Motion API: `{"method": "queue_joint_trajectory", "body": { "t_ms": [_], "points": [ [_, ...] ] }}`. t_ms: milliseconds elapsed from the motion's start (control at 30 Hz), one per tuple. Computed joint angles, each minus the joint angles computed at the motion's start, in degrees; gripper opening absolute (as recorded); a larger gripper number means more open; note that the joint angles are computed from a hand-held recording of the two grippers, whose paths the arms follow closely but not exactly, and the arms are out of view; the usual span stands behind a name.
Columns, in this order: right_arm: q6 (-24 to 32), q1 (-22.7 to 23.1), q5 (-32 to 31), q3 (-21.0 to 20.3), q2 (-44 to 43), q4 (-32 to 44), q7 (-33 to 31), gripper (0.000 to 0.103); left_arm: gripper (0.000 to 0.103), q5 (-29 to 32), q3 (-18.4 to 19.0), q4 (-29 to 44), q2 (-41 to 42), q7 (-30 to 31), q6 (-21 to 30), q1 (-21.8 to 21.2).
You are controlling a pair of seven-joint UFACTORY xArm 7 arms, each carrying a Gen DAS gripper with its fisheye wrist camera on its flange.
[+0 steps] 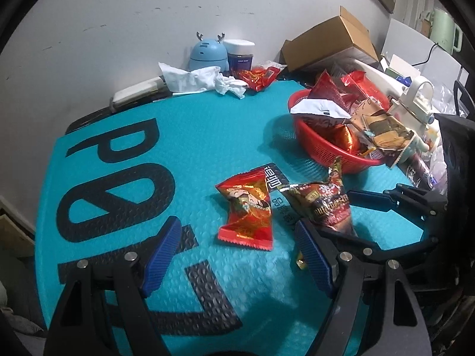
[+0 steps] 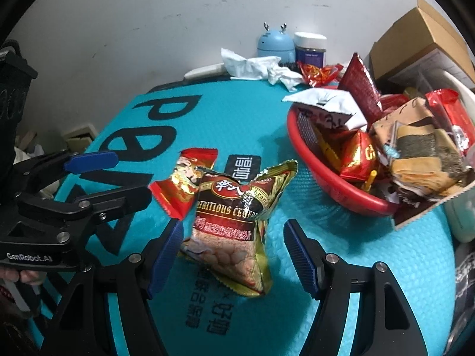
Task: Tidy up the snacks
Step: 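Grasp the red packet with the left gripper while the right grasps the gold nut bag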
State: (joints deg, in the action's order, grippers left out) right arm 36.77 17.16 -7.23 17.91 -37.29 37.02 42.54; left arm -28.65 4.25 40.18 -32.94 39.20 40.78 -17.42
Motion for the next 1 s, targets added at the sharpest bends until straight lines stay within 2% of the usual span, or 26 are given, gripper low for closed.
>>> {"method": "queue_joint_trajectory", "body": {
  "t_ms": [200, 267, 400, 500, 567, 700, 867, 1000],
  "points": [
    [-1.93, 0.55, 0.90, -1.26, 0.36, -1.24, -0.61, 0.068, 0.078, -1.48, -0.05, 1.62, 4.02, 0.90, 0.00, -0.73],
    [-2.41, 1.02, 1.70, -1.83, 0.39, -1.49, -1.17, 0.060, 0.076, -2.09, -0.48, 1.79, 4.87, 1.27, -0.46, -0.77],
    [-2.56, 1.06, 2.23, -1.77, -0.04, -1.78, -1.63, 0.059, 0.059, -0.31, -2.44, 1.72, 6.38, 1.35, -2.06, -0.33],
    [-2.20, 1.05, 2.43, -1.69, -0.42, -1.93, -1.82, 0.059, 0.059, 0.10, -2.68, 2.30, 7.77, 1.28, -1.09, -0.47],
    [-2.40, 1.18, 2.88, -1.84, -0.71, -2.28, -1.79, 0.057, 0.044, -0.15, -2.70, 2.89, 8.63, 1.27, -0.23, -0.50],
    [-2.71, 1.42, 3.90, -2.12, -1.54, -2.93, -1.46, 0.051, 0.041, 0.64, -3.56, 2.26, 7.92, 1.80, -0.93, -0.41],
    [-1.42, 1.96, 4.81, -1.93, -3.49, -3.60, -0.91, 0.044, 0.038, 1.05, -3.30, 0.48, 4.51, 1.37, 1.98, -0.45],
    [1.70, 2.67, 5.20, -1.12, -6.15, -3.97, -0.21, 0.043, 0.038, 1.91, -3.13, -1.49, 0.62, 0.64, 5.11, -0.53]
  ]
}}
